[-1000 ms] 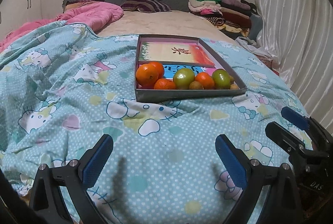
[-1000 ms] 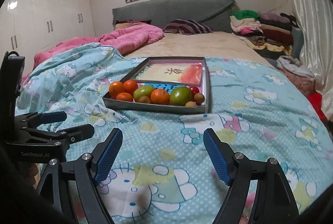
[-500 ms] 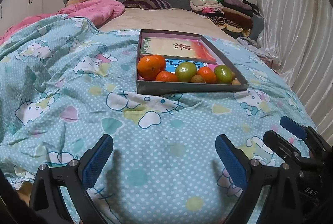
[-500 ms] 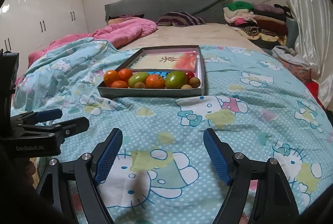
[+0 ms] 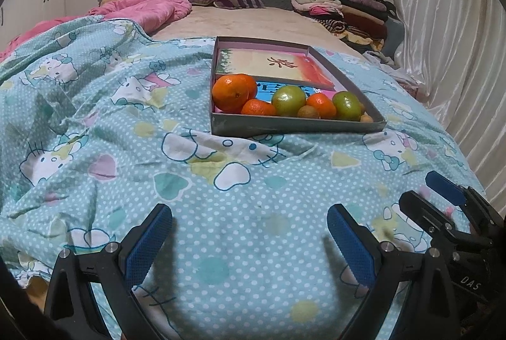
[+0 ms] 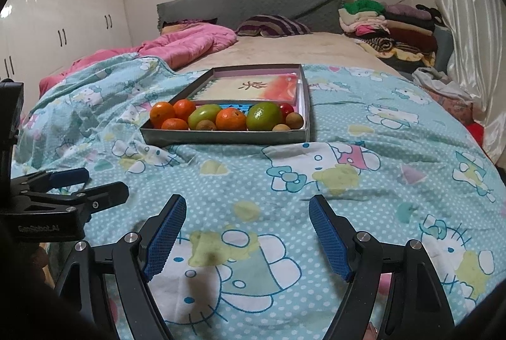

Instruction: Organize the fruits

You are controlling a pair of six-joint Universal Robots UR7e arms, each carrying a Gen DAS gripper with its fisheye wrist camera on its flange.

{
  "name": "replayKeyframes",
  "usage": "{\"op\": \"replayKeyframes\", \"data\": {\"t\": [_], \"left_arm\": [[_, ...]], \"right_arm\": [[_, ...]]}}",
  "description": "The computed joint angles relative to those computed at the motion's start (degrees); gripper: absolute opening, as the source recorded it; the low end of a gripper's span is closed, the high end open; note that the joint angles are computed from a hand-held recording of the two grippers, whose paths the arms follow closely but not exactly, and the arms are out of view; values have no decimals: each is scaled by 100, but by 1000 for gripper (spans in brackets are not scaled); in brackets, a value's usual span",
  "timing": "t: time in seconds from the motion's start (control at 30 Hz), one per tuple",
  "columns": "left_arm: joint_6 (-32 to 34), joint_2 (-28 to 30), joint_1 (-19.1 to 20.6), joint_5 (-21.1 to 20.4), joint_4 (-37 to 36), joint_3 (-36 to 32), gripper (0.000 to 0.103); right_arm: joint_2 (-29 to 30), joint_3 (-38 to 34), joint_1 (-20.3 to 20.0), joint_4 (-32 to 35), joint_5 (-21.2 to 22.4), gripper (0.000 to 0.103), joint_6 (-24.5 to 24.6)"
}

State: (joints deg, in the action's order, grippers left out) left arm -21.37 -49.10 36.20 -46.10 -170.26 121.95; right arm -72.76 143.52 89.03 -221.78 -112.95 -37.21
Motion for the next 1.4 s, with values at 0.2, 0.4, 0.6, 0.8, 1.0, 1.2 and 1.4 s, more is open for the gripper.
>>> {"op": "replayKeyframes", "data": {"t": [0.2,0.4,0.6,0.8,1.0,1.2,1.4], "left_arm": [[43,2,-22,17,-30,13,99],[37,0,-42,55,-6,26,99],[10,0,-32,64,21,15,99],[-21,-9,-10,71,81,8,99],[-29,-10,-7,77,103,1,99],[-13,-9,2,64,91,-4,99],[2,-21,14,70,75,0,99]], "right_arm": [[11,-18,-28,36,22,81,-7],[73,-43,-18,4,-44,81,-81],[83,-58,-12,25,-55,81,-82],[88,-57,-14,5,-53,81,-90],[109,-66,-5,-8,-68,81,-102],[128,-74,5,-24,-86,81,-120],[142,-80,15,-43,-99,81,-122]]}}
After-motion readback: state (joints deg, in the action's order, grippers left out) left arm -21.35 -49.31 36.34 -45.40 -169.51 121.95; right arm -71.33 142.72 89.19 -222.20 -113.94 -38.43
